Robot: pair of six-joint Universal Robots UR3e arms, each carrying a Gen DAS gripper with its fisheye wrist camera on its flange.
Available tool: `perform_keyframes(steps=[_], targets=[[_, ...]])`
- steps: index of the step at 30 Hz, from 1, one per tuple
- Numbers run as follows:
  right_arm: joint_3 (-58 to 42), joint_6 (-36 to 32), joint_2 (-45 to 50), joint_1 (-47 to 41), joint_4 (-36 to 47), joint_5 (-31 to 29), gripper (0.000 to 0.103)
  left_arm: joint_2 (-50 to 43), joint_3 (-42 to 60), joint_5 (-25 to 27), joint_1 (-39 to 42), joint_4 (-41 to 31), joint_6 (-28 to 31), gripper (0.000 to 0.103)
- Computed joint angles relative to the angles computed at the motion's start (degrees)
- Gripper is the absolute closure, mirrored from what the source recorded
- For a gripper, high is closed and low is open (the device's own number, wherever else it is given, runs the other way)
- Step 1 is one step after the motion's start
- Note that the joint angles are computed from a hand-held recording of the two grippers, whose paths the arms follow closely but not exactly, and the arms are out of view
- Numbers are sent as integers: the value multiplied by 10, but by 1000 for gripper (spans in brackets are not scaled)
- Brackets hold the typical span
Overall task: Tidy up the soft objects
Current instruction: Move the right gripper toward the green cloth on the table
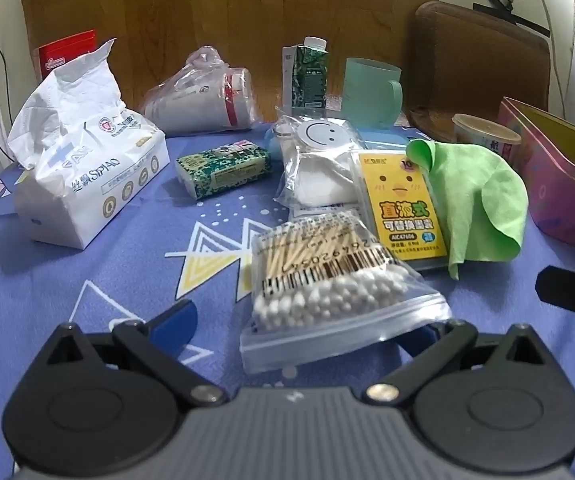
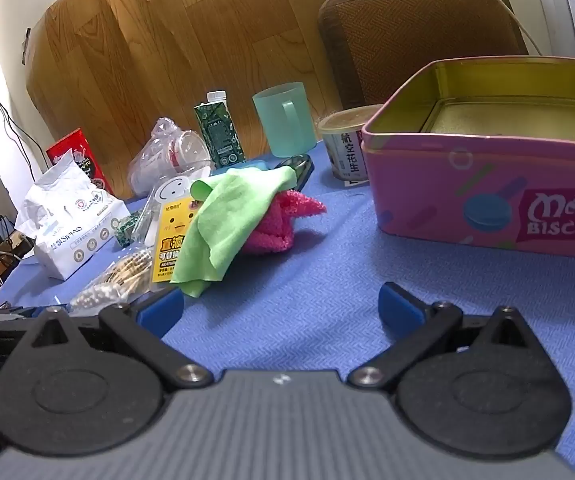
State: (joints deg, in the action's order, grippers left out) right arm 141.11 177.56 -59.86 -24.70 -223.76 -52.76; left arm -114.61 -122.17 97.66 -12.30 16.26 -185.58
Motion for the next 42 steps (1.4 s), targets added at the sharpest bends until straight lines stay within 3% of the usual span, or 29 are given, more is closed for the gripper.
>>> perform_keyframes(steps=[8, 14, 21, 26, 30, 39, 40, 41, 42], targets=[[-1, -1, -6, 5, 5, -8, 0, 10, -13, -11, 2, 6, 6, 0], [-8, -4, -4, 14, 10, -21, 0, 25, -65, -86, 47, 67, -6, 0], [-15, -10, -3, 22, 16, -34, 0, 23, -78, -118, 67, 96, -20, 0], [-1, -19, -15, -1, 23, 5, 0, 25, -130, -181, 117, 173, -55, 0], [-1, -22, -23, -17, 1, 34, 16, 13, -158, -201, 141, 249, -87, 2], [-135, -58, -12, 48, 91, -12, 42, 2, -143, -148, 98, 262, -50, 11], [-146, -64, -6, 57, 94, -20, 48, 0, -144, -151, 98, 268, -47, 12], [-159, -77, -3, 68, 108, -29, 69, -2, -156, -162, 105, 286, -42, 12], [-163, -88, -4, 74, 116, -35, 82, -3, -161, -168, 107, 296, -41, 12]])
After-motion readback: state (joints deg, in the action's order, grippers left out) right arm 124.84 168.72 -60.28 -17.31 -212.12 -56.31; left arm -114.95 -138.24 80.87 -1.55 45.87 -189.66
